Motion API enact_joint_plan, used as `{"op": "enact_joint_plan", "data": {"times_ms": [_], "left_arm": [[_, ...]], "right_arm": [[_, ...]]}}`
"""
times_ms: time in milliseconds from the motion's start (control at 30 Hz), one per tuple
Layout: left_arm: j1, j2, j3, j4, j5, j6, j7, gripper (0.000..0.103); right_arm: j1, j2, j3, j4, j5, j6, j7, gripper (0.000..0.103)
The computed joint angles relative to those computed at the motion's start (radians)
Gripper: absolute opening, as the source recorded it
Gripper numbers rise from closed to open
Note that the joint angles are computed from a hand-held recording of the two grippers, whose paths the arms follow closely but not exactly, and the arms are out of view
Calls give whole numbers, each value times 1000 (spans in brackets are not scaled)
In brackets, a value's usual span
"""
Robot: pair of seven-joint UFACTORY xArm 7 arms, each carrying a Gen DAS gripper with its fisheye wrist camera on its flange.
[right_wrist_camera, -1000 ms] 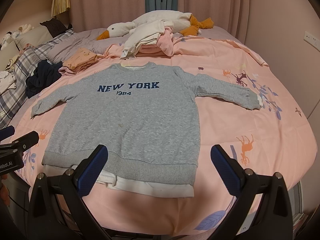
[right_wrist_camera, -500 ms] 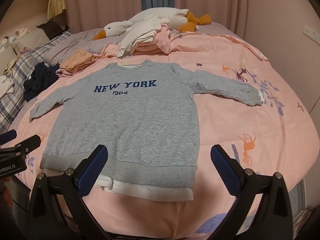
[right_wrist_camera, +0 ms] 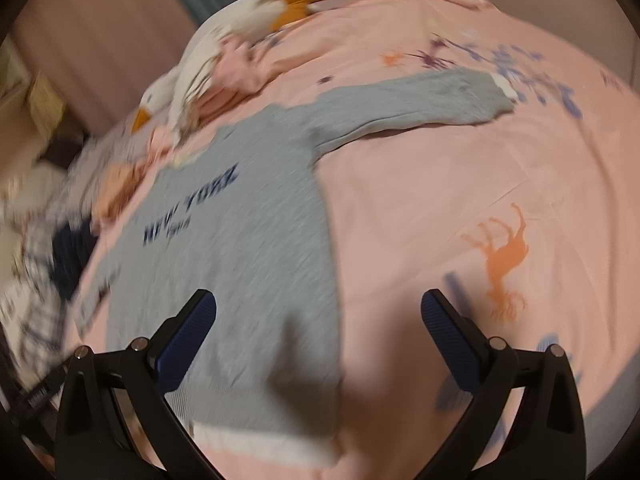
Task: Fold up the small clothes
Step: 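Grasp the cuff of a grey sweatshirt sleeve with the right tool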
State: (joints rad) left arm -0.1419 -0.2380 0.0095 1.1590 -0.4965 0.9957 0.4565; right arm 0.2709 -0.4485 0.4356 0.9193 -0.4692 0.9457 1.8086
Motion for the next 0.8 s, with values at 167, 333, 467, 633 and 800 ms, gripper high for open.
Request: {"op": "enact_joint_plan", "data": {"times_ms": [167,333,467,633,800], "left_arm": [[14,113,4,88,-96,56,-56,102],[29,179,-25,147,-96,23,-102,102],[33,237,-47,200,-50,3,-146,102],[36,273,-64,232,-13,-7,-174,102],[43,299,-69,253,0,7,-200,102]], "right_arm": [[-63,-160,-65,-184,10,-107,72,102],[-172,-297,-113,-348,42,-260,106,96],[-321,-333,-117,-421,31,-405,136,91],[-479,-291,-103,-409,20,-476,118,74],[-546,-264,-108,-393,37,-460,88,24]]}}
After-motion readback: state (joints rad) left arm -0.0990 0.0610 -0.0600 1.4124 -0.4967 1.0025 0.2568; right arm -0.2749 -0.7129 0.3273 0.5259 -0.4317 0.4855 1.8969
